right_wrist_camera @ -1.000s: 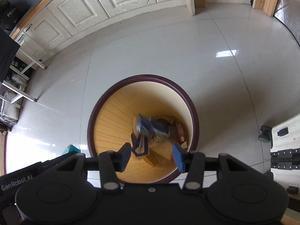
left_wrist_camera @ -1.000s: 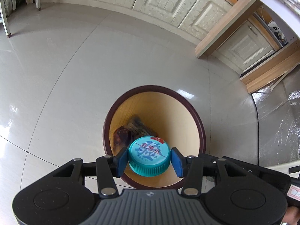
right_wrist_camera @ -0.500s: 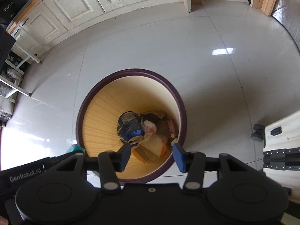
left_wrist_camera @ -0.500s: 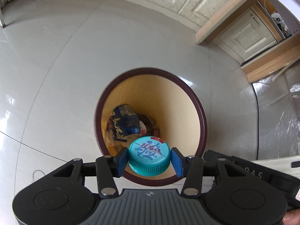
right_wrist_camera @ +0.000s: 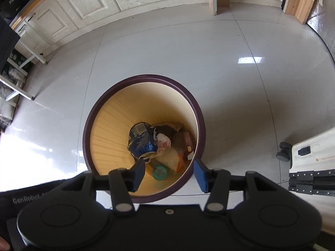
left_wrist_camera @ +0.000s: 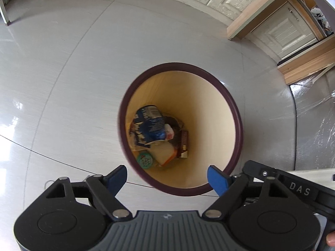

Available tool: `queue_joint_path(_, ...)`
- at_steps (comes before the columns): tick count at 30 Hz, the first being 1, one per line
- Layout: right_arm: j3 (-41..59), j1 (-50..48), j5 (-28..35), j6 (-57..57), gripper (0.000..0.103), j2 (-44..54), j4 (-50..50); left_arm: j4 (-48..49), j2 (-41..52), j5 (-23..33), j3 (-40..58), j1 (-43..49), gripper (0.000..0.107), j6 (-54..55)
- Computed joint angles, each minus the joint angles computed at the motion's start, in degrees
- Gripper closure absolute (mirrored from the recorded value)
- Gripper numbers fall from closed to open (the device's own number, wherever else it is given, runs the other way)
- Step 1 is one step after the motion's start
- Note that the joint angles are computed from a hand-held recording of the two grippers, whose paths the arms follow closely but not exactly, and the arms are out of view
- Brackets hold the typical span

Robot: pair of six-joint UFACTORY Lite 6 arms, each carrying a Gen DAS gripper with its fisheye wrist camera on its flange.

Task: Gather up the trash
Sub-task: 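Raise both open tools from the wastebasket toward the table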

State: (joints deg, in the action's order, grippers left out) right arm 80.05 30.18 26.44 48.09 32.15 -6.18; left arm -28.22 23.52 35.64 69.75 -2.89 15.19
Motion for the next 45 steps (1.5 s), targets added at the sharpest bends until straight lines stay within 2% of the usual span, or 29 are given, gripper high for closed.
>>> queue_joint_path(7,-1.34,1.08,1.09,1.62,0.047,-1.98,-3.73,6.39,-1.81,-0.19,-0.59,-0.45,0.017,-3.19)
queue_joint_path(13,-5.56,2.33,1.06,5.06,0.042,-6.36,-8.0,10.67,-6.39,-0.24,-3.51,-0.13,0.009,-4.66)
queue_joint_path(20,-9.1,5.21,4.58,9.47,0.026,-11.5,-13.85,12.97,-13.16,-0.18,-7.96,0.64,0.004,-5.35)
queue_joint_path(26,-11.05,7.45,7.7,12.03,0.004,-16.19,-16.35,12.88,-19.18,1.46,-11.4,1.36,0.004,-4.53)
queue_joint_path(37,-10.86,13.5,18.26,18.65,0.001,-24.3,-22.6,15.12,-33.38,7.28,-14.94,3.07,0.004,-5.32)
queue_joint_path(45,-11.06,20.04,25.5,23.72,0.0,-32.2,-26.58,15.99,-45.48,13.91,-15.47,3.68,0.004,-6.09)
